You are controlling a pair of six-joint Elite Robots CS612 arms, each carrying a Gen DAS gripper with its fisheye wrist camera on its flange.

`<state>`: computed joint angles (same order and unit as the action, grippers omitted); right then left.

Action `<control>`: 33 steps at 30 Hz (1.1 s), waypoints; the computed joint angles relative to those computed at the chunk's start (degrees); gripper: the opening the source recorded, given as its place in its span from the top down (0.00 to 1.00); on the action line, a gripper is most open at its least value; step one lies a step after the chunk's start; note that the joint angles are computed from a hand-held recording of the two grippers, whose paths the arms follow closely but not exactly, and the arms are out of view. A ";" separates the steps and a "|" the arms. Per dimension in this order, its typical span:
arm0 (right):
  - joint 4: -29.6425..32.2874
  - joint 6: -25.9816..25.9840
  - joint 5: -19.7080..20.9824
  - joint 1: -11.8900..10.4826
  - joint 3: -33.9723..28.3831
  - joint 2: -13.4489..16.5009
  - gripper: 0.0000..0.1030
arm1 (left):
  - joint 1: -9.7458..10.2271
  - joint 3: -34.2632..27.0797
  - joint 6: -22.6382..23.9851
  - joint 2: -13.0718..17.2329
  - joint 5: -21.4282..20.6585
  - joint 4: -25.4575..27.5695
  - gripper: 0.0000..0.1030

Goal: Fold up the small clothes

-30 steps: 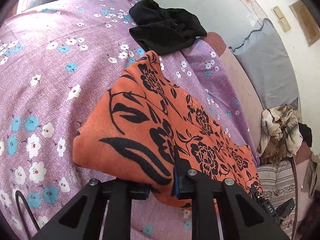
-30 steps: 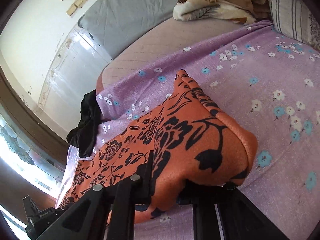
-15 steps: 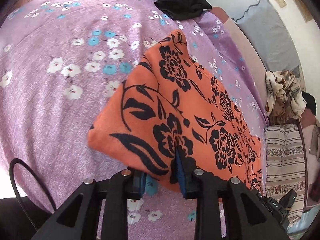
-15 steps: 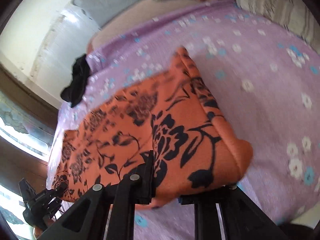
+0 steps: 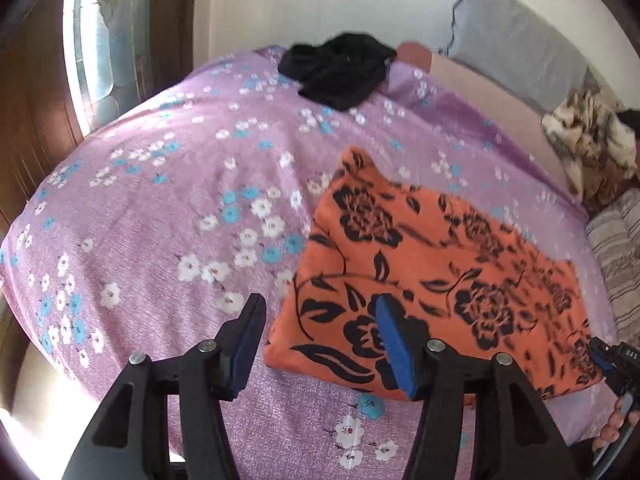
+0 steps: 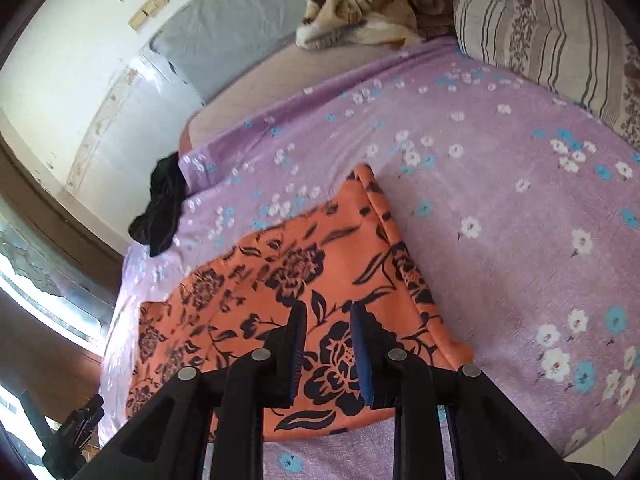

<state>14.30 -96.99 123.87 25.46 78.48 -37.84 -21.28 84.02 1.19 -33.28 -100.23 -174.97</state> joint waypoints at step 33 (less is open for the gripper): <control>-13.88 -29.36 -15.62 -1.29 -8.12 3.46 0.71 | -0.05 5.06 -1.12 0.29 2.84 -9.30 0.00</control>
